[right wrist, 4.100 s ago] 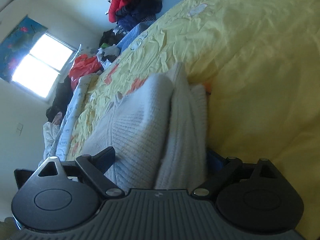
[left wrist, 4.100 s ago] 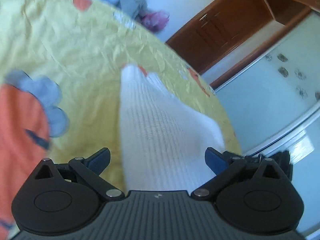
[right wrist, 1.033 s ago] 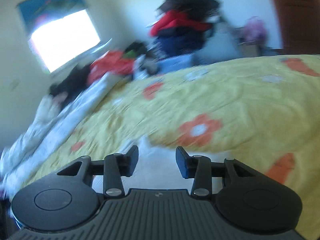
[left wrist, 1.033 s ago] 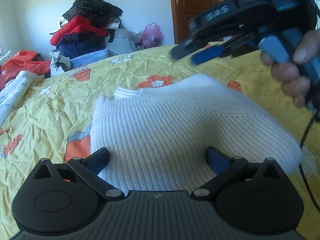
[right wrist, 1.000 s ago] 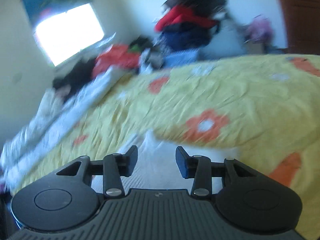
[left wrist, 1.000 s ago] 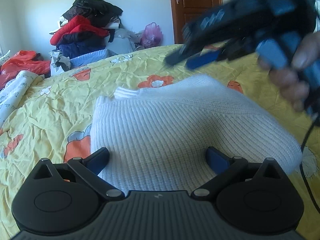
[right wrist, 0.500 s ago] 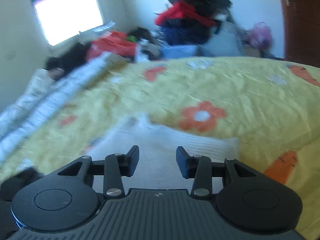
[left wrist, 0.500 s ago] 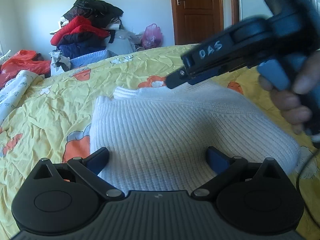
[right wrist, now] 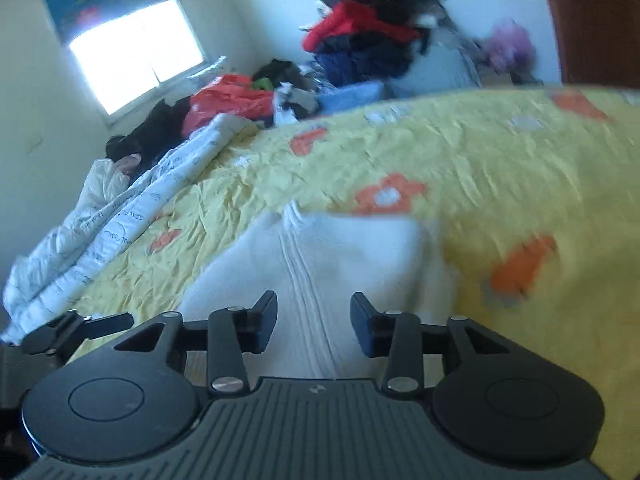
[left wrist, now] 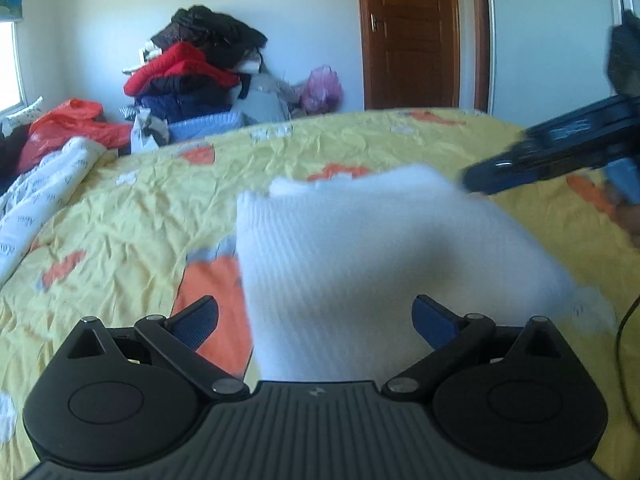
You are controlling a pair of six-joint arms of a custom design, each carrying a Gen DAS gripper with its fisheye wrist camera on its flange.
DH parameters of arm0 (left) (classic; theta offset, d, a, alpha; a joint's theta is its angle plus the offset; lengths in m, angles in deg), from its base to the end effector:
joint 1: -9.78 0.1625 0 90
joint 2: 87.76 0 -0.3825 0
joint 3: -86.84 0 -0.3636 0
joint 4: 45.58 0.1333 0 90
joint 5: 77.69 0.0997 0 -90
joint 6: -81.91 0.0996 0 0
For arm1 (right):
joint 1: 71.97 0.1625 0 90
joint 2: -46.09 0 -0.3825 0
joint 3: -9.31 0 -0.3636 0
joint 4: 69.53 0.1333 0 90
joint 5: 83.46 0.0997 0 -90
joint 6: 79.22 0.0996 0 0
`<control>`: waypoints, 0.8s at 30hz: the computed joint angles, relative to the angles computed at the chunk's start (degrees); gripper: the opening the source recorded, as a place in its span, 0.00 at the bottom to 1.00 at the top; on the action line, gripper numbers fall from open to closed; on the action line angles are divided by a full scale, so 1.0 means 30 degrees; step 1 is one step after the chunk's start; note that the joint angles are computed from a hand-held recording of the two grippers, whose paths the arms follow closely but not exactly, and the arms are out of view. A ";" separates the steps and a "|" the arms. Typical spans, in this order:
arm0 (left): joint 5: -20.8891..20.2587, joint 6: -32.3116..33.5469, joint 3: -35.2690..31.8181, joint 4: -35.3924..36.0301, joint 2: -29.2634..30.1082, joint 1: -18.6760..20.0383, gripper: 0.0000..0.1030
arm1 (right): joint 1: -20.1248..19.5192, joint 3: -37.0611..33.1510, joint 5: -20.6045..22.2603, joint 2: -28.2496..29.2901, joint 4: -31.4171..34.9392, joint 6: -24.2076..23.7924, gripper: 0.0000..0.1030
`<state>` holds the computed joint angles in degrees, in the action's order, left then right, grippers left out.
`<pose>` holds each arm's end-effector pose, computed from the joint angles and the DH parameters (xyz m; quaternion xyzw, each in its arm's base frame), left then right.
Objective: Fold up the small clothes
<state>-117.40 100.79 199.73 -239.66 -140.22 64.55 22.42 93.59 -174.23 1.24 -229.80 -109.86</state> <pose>-0.1334 -0.5528 0.1723 0.2415 0.8202 -0.3892 0.3426 0.1843 -0.6766 0.1669 0.2884 -0.9198 0.2575 0.0667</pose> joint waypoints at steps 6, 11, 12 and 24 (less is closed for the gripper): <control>-0.1484 -0.2430 -0.0825 0.2611 0.0242 0.0807 1.00 | -0.0339 0.1240 -0.1185 -0.0723 0.1938 0.0076 0.38; -0.0804 -0.2626 -0.0899 0.2981 0.0291 0.0399 1.00 | -0.0208 0.1135 -0.0364 -0.1224 0.2622 -0.1572 0.18; -0.1163 -0.2626 -0.0717 0.2859 0.0098 0.0456 1.00 | -0.0185 0.1286 -0.0565 -0.1454 0.2533 -0.1792 0.17; 0.0214 -0.0893 0.0029 -0.0692 0.0029 -0.0308 1.00 | -0.0461 0.2906 0.0201 -0.1785 -0.2062 -0.0329 0.48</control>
